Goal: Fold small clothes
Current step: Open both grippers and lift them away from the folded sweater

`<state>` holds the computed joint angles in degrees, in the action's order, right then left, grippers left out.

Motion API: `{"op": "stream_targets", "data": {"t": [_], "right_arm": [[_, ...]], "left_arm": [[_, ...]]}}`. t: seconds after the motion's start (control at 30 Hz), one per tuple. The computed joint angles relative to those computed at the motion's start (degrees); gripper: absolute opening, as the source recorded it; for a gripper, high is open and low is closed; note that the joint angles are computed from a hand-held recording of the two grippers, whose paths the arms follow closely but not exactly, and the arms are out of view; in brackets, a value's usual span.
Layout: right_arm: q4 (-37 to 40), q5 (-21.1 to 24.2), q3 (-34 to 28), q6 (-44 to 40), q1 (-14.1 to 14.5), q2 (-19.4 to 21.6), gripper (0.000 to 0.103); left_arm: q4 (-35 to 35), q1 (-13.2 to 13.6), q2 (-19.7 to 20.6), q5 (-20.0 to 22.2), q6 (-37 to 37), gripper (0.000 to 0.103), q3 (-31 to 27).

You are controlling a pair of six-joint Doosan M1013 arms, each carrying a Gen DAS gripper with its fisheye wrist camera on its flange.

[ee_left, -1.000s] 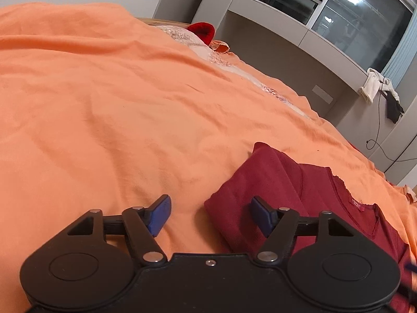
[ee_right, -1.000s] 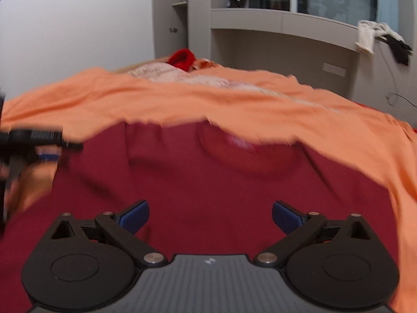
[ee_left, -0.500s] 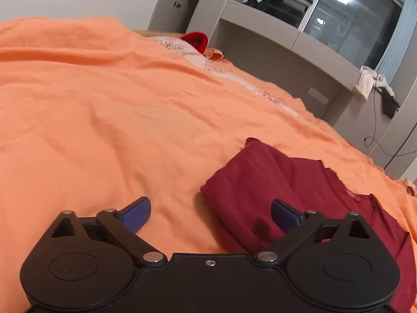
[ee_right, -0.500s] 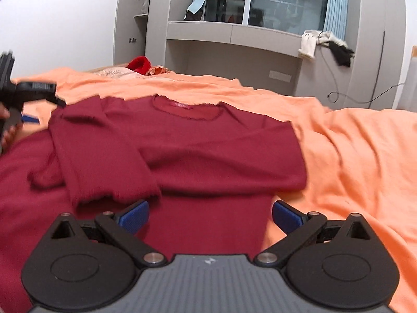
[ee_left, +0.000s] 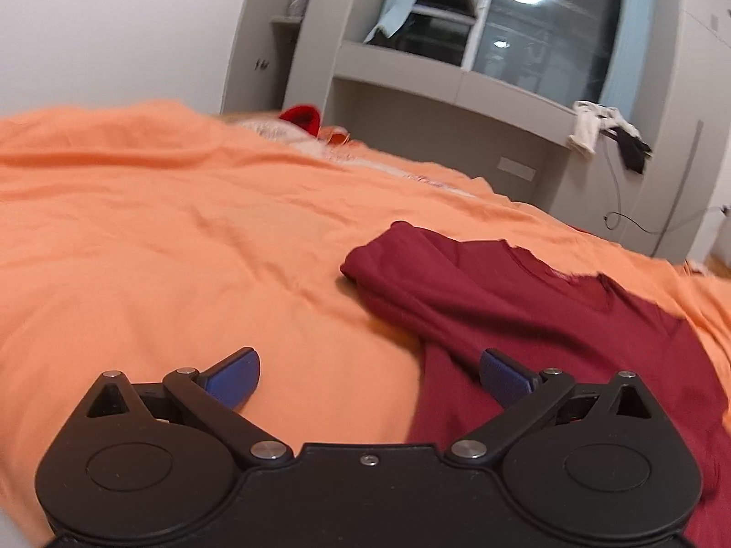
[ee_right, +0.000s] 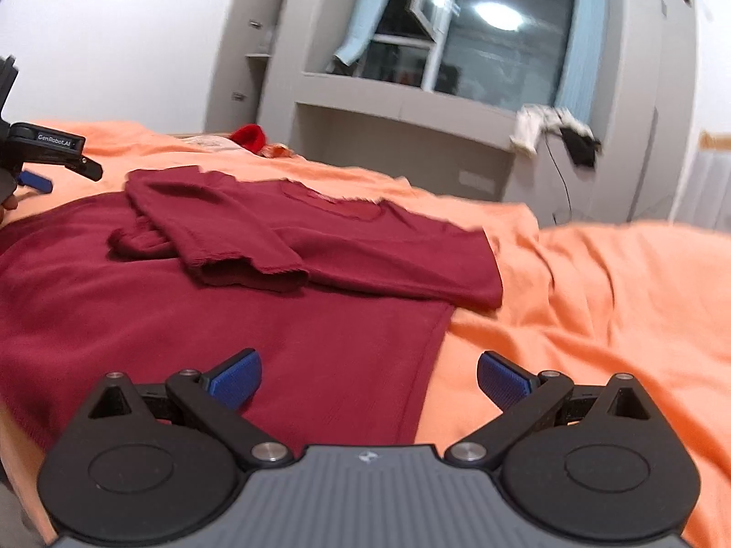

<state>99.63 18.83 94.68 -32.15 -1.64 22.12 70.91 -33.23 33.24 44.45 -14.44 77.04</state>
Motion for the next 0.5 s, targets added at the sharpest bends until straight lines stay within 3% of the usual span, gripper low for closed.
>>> {"op": "stream_targets", "data": {"t": [0.13, 0.27, 0.37, 0.43, 0.5], "right_arm": [[5.7, 6.8, 2.5, -10.6, -0.9, -1.1, 0.103], [9.7, 11.3, 5.8, -23.3, -1.0, -2.3, 0.103], [9.6, 11.3, 7.9, -30.5, -0.5, -3.0, 0.103], [8.0, 10.3, 8.9, -34.4, 0.1, -3.2, 0.103], [11.4, 8.2, 10.2, -42.7, 0.9, -3.3, 0.103]], "left_arm": [[7.9, -2.5, -1.8, 1.2, -4.7, 0.102, 4.4], [19.8, -5.2, -3.7, 3.5, -14.5, 0.102, 9.3], [21.8, -6.8, -4.4, 4.1, -15.5, 0.102, 11.1], [20.0, -7.4, -4.4, 3.6, -14.0, 0.102, 11.1], [18.0, -7.8, -4.4, 1.9, -12.1, 0.102, 11.2]]}}
